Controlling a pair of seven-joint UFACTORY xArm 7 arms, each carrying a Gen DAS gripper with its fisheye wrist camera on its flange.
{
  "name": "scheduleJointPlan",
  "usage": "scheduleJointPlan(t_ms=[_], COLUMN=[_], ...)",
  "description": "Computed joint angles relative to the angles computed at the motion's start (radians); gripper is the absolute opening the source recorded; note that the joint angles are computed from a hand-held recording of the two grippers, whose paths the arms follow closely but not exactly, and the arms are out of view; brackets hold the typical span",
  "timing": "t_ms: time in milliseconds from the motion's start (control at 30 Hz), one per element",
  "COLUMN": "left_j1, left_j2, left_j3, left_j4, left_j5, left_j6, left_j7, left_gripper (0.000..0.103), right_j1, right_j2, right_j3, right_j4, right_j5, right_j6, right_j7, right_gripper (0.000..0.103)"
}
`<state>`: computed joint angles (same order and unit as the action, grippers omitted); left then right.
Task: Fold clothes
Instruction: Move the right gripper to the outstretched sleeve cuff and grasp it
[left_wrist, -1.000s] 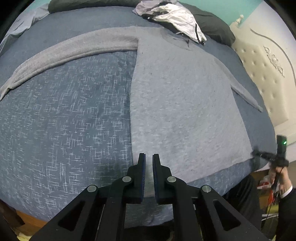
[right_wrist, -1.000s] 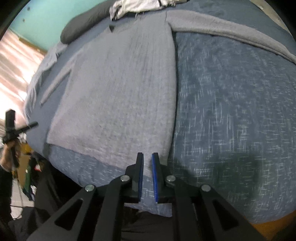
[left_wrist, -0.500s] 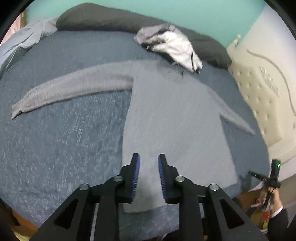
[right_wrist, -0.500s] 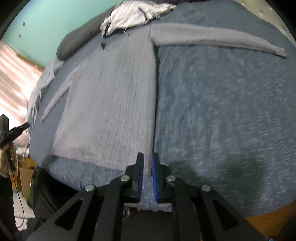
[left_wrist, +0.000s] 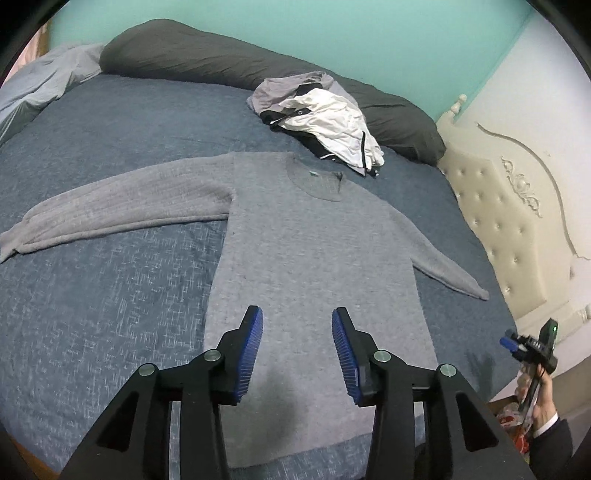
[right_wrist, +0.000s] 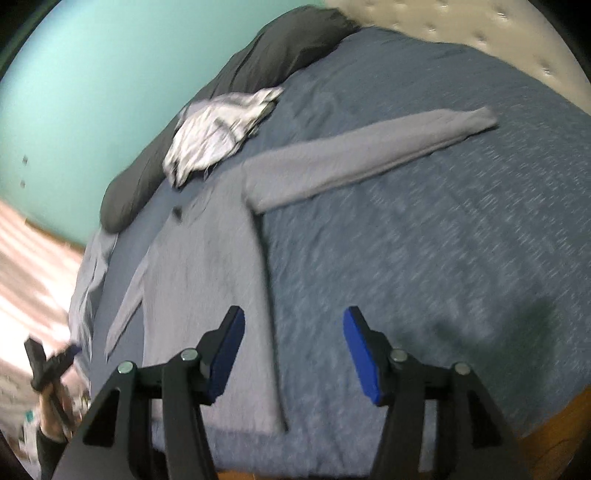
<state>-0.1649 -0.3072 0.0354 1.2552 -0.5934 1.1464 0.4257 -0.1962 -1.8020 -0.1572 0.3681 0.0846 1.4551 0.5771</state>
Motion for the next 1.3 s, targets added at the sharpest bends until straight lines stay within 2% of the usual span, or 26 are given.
scheduleJointPlan(t_ms=[167, 333, 500, 667, 933, 1167, 1200, 1233, 1267, 1300], left_j1=[-0.003, -0.017, -0.03, -0.034, -0.048, -0.058, -0.06, -0.06, -0.061, -0.062], left_j2=[0.029, 0.069, 0.104, 0.131, 0.167, 0.162, 0.163, 0.163, 0.164, 0.164], left_j3=[-0.033, -0.053, -0.07, -0.076, -0.09, -0.098, -0.098, -0.098, -0.098, -0.099], left_j4=[-0.043, -0.082, -0.115, -0.14, -0.167, -0.177, -0.175, -0.171, -0.168, -0.166], left_j5=[0.022, 0.011, 0.015, 0.02, 0.028, 0.044, 0.045, 0.048, 0.051, 0.054], left_j6=[-0.102, -0.208, -0.316, -0.398, -0.454, -0.463, -0.46, -0.458, -0.456, -0.456], left_j7=[-0.033, -0.085, -0.135, -0.183, -0.208, -0.212, -0.212, -0.212, -0.212, -0.213], left_gripper=[0.043, 0.044, 0.044, 0.044, 0.044, 0.044, 0.044, 0.044, 0.044, 0.044], right_j1=[-0.109, -0.231, -0.312, -0.338, -0.332, -0.32, -0.325, -0.332, -0.341, -0.345], right_j2=[0.083, 0.229, 0.423, 0.614, 0.861, 0.992, 1.002, 1.018, 1.032, 1.037], right_j3=[-0.178, -0.327, -0.427, -0.492, -0.494, -0.477, -0.464, -0.445, -0.429, -0.42], right_j4=[-0.043, -0.073, -0.085, -0.082, -0.056, -0.039, -0.04, -0.039, -0.037, -0.036], right_j5=[-0.144, -0.205, -0.235, -0.23, -0.163, -0.072, -0.065, -0.061, -0.055, -0.045], right_j6=[-0.152, -0.336, -0.532, -0.725, -0.965, -1.081, -1.094, -1.105, -1.107, -1.109], right_j7=[-0.06, -0.149, -0.223, -0.295, -0.362, -0.419, -0.427, -0.433, -0.439, -0.448], right_gripper=[0.057, 0.057, 0.057, 0.057, 0.057, 0.057, 0.05, 0.038, 0.033, 0.022])
